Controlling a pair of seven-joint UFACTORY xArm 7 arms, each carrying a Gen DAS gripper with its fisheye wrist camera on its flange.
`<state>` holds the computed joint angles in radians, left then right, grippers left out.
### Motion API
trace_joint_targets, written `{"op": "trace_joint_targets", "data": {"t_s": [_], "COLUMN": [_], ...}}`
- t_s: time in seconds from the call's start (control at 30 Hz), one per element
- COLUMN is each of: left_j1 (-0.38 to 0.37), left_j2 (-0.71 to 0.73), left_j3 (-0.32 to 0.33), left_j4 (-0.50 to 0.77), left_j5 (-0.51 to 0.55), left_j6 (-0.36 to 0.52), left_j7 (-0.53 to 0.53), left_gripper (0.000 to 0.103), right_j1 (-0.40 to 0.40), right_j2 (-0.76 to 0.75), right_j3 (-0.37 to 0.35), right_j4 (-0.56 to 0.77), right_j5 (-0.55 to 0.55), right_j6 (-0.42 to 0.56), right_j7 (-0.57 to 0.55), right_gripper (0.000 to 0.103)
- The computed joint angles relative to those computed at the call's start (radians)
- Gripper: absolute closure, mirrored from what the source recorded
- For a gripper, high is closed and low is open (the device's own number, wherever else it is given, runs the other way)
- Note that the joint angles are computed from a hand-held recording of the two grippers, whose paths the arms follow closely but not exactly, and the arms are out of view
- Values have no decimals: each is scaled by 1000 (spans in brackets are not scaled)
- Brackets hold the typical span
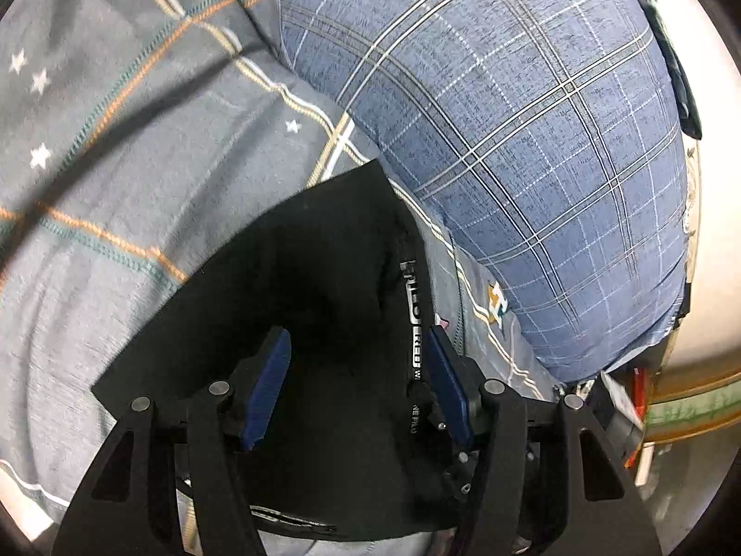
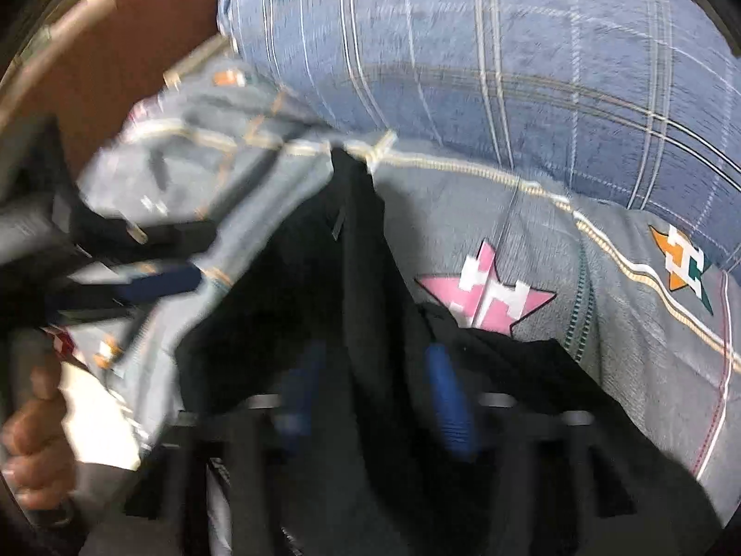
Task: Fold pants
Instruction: 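Hold the folded shorts with the left gripper while the right gripper releases and repositions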
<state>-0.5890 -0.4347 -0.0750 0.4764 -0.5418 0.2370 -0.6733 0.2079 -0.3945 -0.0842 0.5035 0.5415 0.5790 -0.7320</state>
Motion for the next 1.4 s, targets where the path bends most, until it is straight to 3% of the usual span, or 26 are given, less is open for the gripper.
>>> {"op": "trace_joint_targets", "data": {"t_s": [0.2,0.33,0.37,0.43,0.5,0.6,0.67,0.73,0.8,0.97,1.13,1.33,1.4], "left_j1": [-13,-64,-58,40,92,85,128,209,173,145,84,25,34], "left_j2": [18,47,55,81,97,100,89,66,52,-104,-337,-322,-377], "left_j3": [-28,-12,-19,-103,-137,-126,-165,-229,-184,-176,-190,-184,-217], "left_j4": [20,31,40,73,96,91,90,89,63,-71,-272,-395,-422], "left_j5": [13,-23,-12,99,171,180,259,383,366,359,308,302,324], "left_j6": [-27,-83,-80,-25,40,44,46,72,60,-2,-31,-134,-151], "left_j7": [-11,-8,-14,-104,-175,-202,-254,-362,-357,-423,-550,-695,-744], "left_gripper": [45,44,44,44,44,45,51,82,97,98,98,98,98], "right_j1": [24,63,70,91,98,106,111,119,117,107,84,92,92], "right_j2": [-246,-288,-296,-296,-313,-344,-354,-355,-360,-413,-510,-561,-603], "right_j3": [-40,-57,-59,-79,-88,-95,-90,-94,-102,-134,-82,-38,-29], "right_j4": [-157,-213,-223,-224,-232,-245,-251,-250,-252,-258,-298,-359,-375], "right_j5": [30,26,24,24,13,2,-3,-6,-8,3,-27,-76,-95], "right_j6": [-2,-28,-34,-32,-19,1,-3,2,15,94,144,160,172], "right_j7": [-56,-59,-57,-70,-88,-104,-111,-119,-124,-155,-140,-94,-74], "right_gripper": [95,95,95,95,95,95,95,95,95,96,96,96,96]}}
